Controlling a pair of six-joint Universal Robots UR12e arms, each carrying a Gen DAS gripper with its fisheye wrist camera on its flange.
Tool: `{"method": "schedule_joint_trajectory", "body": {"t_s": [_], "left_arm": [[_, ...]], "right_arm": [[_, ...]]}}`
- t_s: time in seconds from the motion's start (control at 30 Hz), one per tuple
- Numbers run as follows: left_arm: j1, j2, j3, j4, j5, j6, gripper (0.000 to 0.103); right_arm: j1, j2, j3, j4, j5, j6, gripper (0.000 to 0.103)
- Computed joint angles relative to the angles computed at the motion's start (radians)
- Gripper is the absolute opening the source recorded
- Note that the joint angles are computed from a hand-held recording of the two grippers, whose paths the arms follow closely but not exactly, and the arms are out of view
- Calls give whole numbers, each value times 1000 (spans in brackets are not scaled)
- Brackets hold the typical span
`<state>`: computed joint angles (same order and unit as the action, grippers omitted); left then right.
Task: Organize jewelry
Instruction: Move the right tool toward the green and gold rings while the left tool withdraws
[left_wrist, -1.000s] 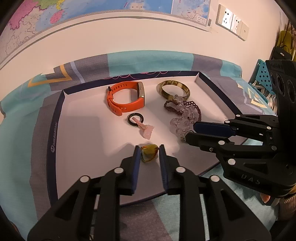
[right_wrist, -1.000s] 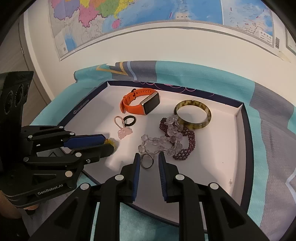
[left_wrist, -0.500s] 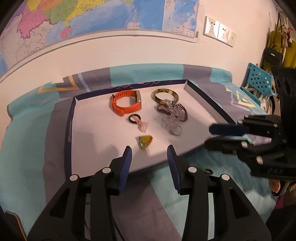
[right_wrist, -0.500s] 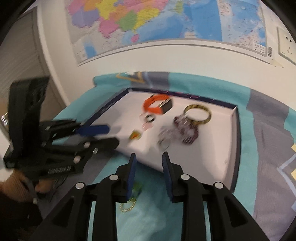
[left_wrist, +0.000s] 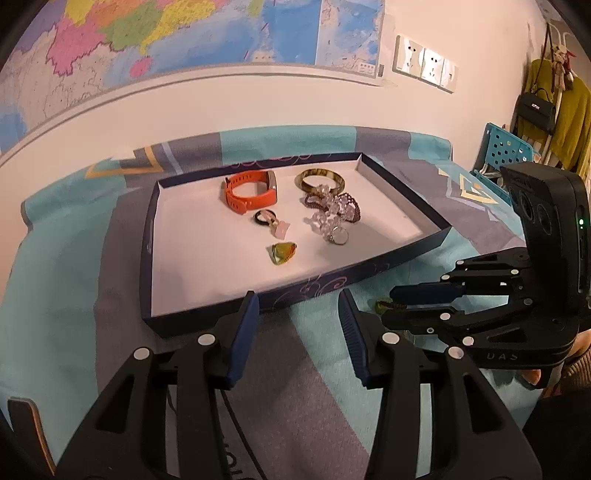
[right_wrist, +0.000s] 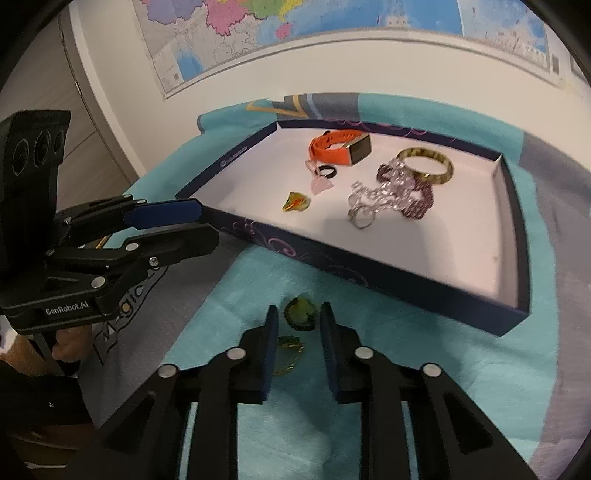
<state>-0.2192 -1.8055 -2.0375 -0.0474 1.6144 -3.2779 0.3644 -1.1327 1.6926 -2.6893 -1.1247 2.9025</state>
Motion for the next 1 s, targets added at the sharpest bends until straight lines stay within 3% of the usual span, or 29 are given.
{"method": "schedule_joint_trajectory", "body": {"t_s": [0.37, 0.57, 0.8, 0.93, 1.0], "left_arm": [[8, 14, -25, 0, -24, -2, 45], [1, 14, -29, -8, -45, 43, 45], [-11, 6, -22, -26, -55, 76, 45], [-12, 6, -21, -26, -58, 71, 45], [-12, 6, -21, -26, -59, 72, 45]], "right_arm": [[21, -19, 18, 1, 32, -84, 17], [2, -52, 61, -41, 15, -59, 29], [10, -61, 75, -13, -3, -86, 34], [22, -57, 71, -19, -34, -90, 33], [25, -57, 72, -29, -55, -82, 21]]}}
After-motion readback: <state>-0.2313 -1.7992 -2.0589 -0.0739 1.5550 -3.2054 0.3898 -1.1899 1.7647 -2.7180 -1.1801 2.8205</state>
